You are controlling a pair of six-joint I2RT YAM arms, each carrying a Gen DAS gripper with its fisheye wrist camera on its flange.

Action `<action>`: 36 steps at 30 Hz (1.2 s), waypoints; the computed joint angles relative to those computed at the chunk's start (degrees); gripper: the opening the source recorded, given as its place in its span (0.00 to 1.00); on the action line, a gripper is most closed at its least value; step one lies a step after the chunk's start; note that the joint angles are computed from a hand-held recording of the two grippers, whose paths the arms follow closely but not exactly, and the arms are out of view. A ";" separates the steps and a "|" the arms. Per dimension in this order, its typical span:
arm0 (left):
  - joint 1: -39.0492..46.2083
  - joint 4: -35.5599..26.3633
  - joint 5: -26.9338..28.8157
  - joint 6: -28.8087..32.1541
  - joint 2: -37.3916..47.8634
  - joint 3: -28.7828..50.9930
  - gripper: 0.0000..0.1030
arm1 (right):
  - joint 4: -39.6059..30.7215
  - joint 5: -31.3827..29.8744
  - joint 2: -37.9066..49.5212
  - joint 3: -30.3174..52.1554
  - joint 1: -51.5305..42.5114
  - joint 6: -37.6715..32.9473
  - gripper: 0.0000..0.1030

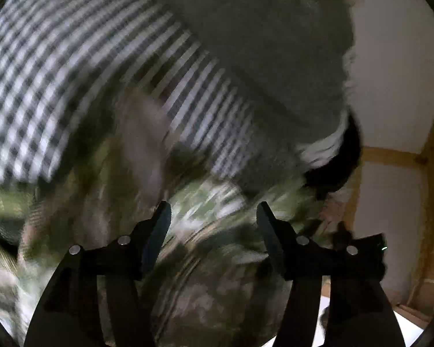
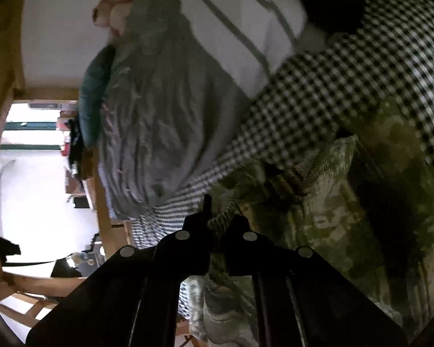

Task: Fold large clothes
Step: 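Lay the shirt down and smooth it with both grippers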

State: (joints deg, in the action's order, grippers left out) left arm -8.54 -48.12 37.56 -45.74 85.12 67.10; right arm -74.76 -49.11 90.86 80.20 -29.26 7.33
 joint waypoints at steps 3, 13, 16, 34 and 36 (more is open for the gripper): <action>-0.49 0.23 -3.69 -2.73 -4.18 -3.28 0.58 | 3.04 0.61 0.29 0.98 0.78 1.81 0.06; 8.80 -7.30 -11.78 9.04 -13.41 -3.88 0.63 | 1.81 12.50 -1.32 8.85 3.92 -1.17 0.79; 9.18 -13.06 -14.27 15.08 -14.60 0.77 0.63 | 1.87 16.45 -3.83 15.18 6.07 -2.43 0.90; 2.27 -33.13 -22.90 30.06 -28.75 -9.25 0.70 | 6.38 24.73 22.67 20.97 56.41 -2.28 0.92; 1.83 -34.07 -22.33 30.80 -30.90 -10.47 0.70 | 3.54 25.64 28.26 25.46 56.74 -2.22 0.88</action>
State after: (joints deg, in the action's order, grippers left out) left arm -6.71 -82.19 15.23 -14.94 54.22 56.63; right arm -71.22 -23.47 119.13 105.66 27.48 5.11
